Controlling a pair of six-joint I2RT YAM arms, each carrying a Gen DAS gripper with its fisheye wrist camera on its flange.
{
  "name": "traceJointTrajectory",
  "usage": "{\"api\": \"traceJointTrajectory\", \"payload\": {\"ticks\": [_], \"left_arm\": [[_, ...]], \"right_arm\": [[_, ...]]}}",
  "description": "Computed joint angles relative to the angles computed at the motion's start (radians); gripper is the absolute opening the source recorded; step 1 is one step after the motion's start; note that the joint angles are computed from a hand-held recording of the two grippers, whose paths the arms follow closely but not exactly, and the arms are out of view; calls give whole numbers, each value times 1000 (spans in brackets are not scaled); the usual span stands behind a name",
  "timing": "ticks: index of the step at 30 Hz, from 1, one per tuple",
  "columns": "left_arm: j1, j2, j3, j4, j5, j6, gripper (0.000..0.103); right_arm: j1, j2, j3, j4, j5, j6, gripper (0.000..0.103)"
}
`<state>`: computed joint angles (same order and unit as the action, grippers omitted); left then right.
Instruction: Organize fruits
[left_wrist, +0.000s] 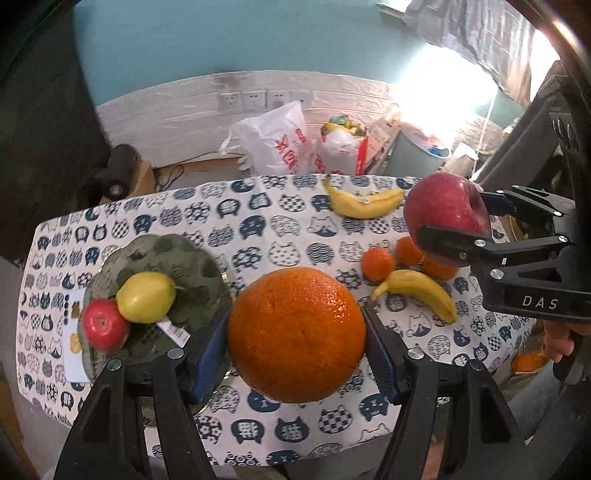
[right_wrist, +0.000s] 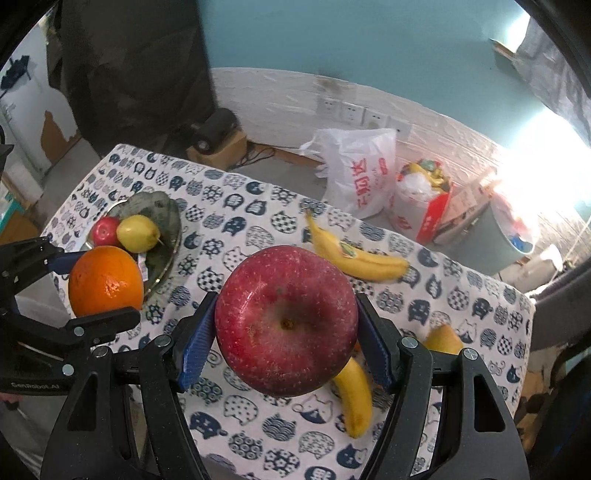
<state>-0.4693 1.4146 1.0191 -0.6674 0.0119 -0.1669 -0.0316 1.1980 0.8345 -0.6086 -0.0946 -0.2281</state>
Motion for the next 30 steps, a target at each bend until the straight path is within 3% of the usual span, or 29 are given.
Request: {"api": "traceJointTrajectory", "payload": {"ticks": [15,30], "left_arm": [[247,-53,-110,22,84,90,70],[498,-9,-193,74,138,215,70]], "right_arm": [[276,216,92,83,93,131,71],[429,444,223,118,91,221,71]]}}
